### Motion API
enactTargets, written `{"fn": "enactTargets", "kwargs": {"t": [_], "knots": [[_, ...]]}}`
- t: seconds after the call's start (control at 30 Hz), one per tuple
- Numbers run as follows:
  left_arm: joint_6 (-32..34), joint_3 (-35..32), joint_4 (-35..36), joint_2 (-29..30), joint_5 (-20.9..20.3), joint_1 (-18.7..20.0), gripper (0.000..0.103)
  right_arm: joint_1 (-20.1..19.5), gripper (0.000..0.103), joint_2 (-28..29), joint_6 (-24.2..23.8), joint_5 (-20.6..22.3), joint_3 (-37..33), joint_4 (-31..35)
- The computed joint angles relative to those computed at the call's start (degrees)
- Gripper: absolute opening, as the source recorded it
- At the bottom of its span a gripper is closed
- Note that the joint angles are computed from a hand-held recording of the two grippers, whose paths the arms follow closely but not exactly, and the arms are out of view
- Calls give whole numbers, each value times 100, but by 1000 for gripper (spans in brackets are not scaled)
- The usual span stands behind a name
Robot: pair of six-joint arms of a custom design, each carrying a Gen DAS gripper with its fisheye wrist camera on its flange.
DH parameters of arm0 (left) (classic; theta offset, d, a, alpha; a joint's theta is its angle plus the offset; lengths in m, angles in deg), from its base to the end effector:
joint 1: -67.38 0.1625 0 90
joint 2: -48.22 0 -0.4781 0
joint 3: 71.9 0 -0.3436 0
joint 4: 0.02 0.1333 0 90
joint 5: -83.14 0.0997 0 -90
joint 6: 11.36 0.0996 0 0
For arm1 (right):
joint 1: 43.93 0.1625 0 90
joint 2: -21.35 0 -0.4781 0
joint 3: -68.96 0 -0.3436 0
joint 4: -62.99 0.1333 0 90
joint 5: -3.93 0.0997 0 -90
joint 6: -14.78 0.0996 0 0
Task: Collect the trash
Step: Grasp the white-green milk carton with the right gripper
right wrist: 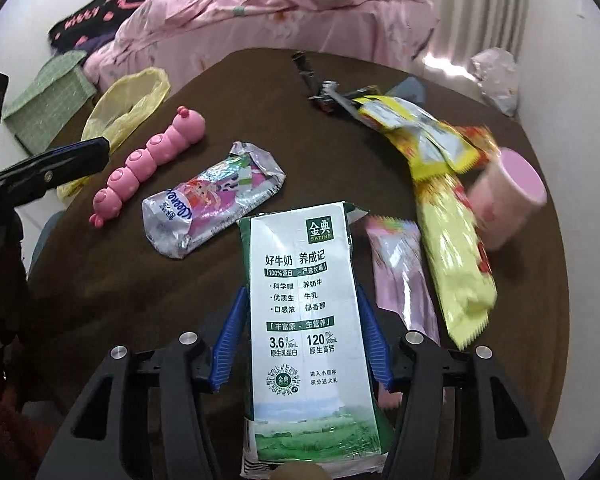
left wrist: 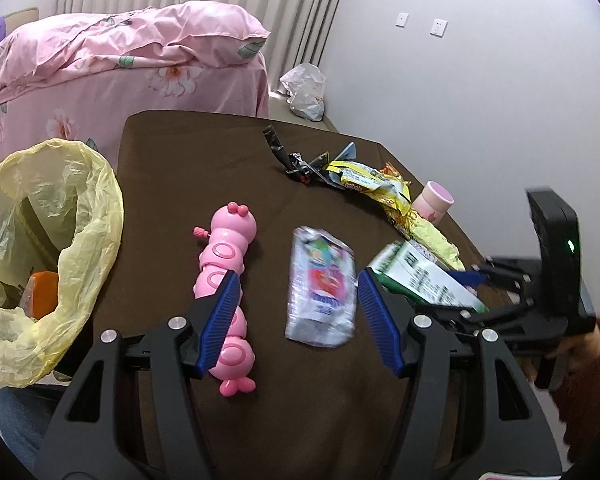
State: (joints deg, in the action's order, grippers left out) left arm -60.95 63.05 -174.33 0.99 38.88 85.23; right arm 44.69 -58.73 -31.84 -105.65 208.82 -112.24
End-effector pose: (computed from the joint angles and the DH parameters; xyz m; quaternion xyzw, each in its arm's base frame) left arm -0.3501 -0.3277 0.0948 0.1915 0.9009 -0.3260 0.2131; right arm 0.0906 -0.3880 0.2947 0.3351 -0.9017 0.1308 0.2398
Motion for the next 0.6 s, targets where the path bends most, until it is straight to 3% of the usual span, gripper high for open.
{"fn": "enactTargets", "kwargs": {"t": [0.13,0.2,0.33,0.43,0.6], "knots": [[83,2,-71,48,-121,19,58,235,54,432,-68,-483,-256,-23],[64,8,-31,50,-135,18,58,247,54,455,-142,-416,-277,-49],[-56,65,-16,30,-124,17,58,-7,51,125,-90,450,-225,-50],[-129,95,-75,42,-161,41,58,-208,30,-180,67,1004,-150,-39],[-16,10,-265,175,-476,115,58,-684,30,-731,114,1718,146,-359]]}}
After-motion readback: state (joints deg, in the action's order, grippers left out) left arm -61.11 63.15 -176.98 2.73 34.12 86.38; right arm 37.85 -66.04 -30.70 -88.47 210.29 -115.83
